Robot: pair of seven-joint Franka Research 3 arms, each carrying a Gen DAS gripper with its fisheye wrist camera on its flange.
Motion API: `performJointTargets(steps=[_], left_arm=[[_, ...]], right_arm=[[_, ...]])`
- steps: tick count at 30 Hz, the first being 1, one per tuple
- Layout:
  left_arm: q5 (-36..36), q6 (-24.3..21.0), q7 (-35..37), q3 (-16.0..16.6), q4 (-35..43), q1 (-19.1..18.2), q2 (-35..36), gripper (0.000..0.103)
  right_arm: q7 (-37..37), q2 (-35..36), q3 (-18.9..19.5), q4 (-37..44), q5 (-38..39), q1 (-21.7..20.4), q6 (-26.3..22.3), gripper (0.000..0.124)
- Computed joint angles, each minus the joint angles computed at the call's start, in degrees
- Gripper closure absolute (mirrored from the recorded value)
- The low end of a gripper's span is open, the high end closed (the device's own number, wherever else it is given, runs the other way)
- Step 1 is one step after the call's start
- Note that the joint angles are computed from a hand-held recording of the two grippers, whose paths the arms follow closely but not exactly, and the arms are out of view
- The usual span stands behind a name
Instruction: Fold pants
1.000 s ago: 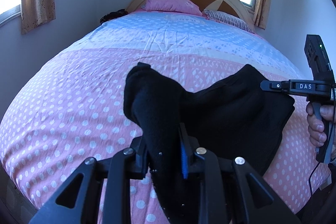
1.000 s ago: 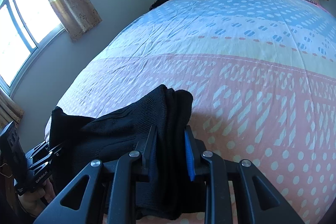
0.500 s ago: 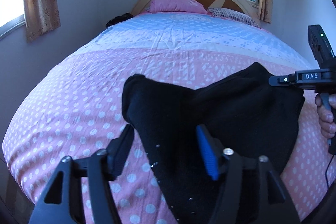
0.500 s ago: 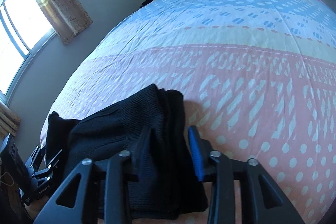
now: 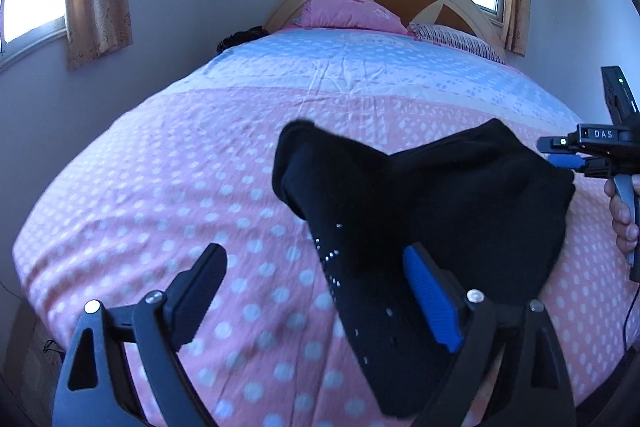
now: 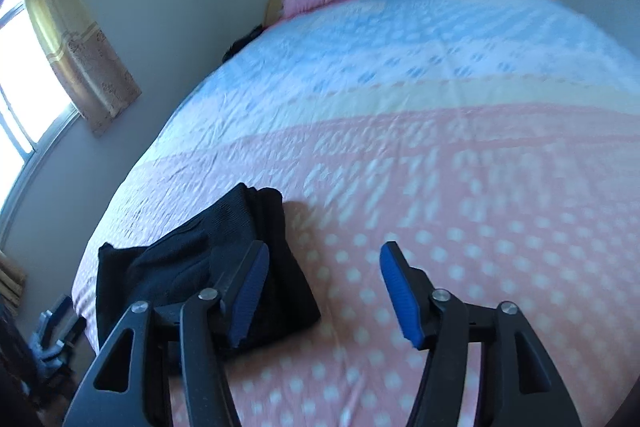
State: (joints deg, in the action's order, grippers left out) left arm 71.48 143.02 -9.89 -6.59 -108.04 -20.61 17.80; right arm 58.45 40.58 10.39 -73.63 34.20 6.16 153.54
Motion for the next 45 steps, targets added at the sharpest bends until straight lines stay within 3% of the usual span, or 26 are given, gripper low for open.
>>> performJointTargets(steps=[5, 10, 15, 20, 40, 45], left_arm=[[3.99, -1.96, -2.6, -1.21, -2.49, -1.1, -5.11, 0.007], [7.01, -3.97, -5.8, -3.34, -3.07, -1.14, -8.37, 0.004], [10.01, -6.05, -8.25, -5.26, -3.63, -1.27, -11.06, 0.001], [11.07, -8.19, -7.46, -6.58, -3.14, -1.44, -11.71, 0.0], [9.26, -9.97, -4.96, -6.79, -1.2, -2.55, -10.01, 0.0], [9.01, -10.21, -4.72, -6.67, -1.04, -2.83, -9.84, 0.0]], right_arm=[[-17.25, -13.81, 8.17, -19.29, 13.03, -6.38, 10.28, 0.058], [-36.02, -22.68, 13.15, -28.48, 28.13, -9.95, 12.86, 0.058], [-51.9, -28.2, 14.39, -32.58, 42.6, -9.93, 14.95, 0.057], [-59.79, -30.5, 12.19, -33.85, 50.73, -7.75, 15.11, 0.05], [-62.33, -32.35, -1.49, -36.19, 54.05, 4.52, 11.93, 0.05], [-62.66, -32.29, -3.47, -36.24, 54.56, 6.46, 11.66, 0.05]])
